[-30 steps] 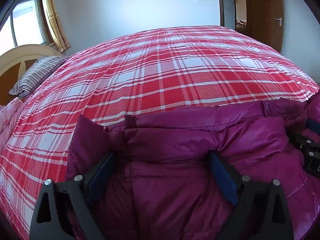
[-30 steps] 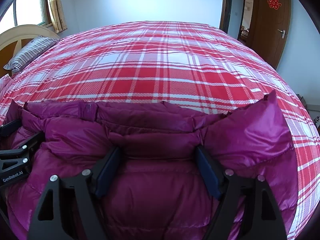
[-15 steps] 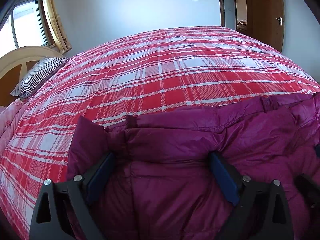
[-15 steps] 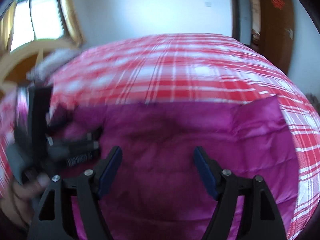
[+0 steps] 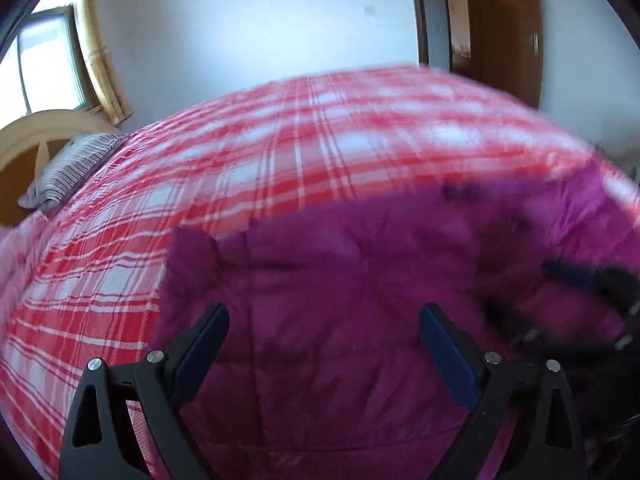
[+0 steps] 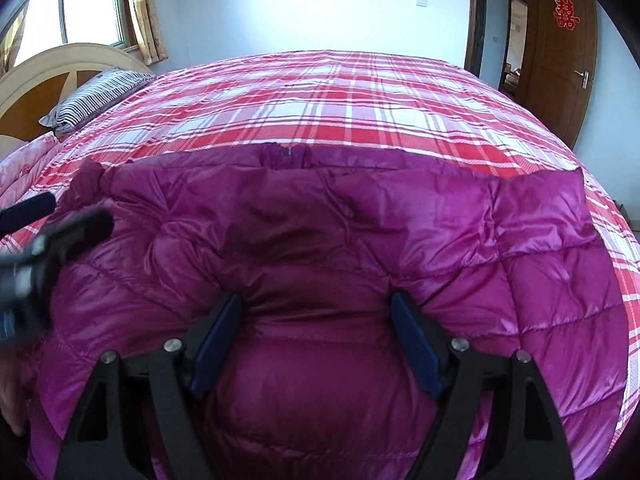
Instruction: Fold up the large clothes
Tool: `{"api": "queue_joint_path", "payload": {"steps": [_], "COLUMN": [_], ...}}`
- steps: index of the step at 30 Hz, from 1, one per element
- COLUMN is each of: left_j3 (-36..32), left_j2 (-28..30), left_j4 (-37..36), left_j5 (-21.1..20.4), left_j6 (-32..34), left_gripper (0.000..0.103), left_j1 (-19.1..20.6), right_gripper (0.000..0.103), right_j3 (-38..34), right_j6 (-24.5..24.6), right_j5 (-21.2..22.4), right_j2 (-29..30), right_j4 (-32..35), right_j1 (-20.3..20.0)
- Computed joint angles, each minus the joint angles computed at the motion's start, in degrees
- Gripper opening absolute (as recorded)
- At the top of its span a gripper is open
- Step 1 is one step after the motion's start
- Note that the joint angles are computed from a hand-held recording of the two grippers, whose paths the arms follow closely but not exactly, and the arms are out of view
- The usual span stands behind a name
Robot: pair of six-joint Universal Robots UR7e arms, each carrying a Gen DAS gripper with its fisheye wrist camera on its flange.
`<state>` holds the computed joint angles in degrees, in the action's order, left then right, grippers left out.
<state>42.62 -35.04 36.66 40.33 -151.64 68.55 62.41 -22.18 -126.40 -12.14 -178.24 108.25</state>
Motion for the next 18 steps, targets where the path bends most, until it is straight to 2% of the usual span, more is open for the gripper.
{"api": "queue_joint_path", "payload": {"steps": [1,3,5,7,10,12,13,16,18], "left_j3": [-2.93,-6.06,-5.5,-3.89,-3.36,-3.6,-3.46,-3.79,-3.75], "left_j2": [1.93,3.32,3.34,2.9,2.81,2.88,2.79,3.0,3.04], "left_j4": [2.17,6.08,4.61,2.07,1.16,1.41,1.32,1.57,1.57], "left_j5": [-0.71,1.64,0.42,-0.74,-1.15,-0.95,-0.89,-0.67,-0.55], "left_j6": [-2.31,-6.26,-5.21,-3.09,-2.4,-2.57,-2.56,-2.73,-2.65], "left_gripper": [0.096,0.098,0.099,0.1,0.101,0.101,0.101,0.101,0.102], "left_j1": [0.91,1.97,1.77,1.55,1.59,1.72,1.76,1.83,1.82], "right_gripper": [0.081,0.081,0.081,0.076,0.076,0.077,0.077,0.077,0.078], "right_j3": [-0.24,0.1,1.74,3.37,7.36,6.06,5.15,1.4,-0.3], "right_j6": [-0.04,0.78,1.25,0.72,-0.07,-1.94,-1.47,6.73,10.21], "right_j5": [0.03,0.73,2.4,2.94,6.84,5.58,4.77,1.74,-0.8], "right_j2": [0.09,-0.38,-1.62,-2.94,-6.31,-6.4,-6.42,-7.08,-6.55], "right_j4": [0.11,0.47,0.02,-0.55,-7.38,-11.55,-11.53,-3.75,1.35], "right_j1": [-0.03,-0.25,-0.44,-0.32,-0.6,-0.74,-0.94,-3.57,-5.1]}}
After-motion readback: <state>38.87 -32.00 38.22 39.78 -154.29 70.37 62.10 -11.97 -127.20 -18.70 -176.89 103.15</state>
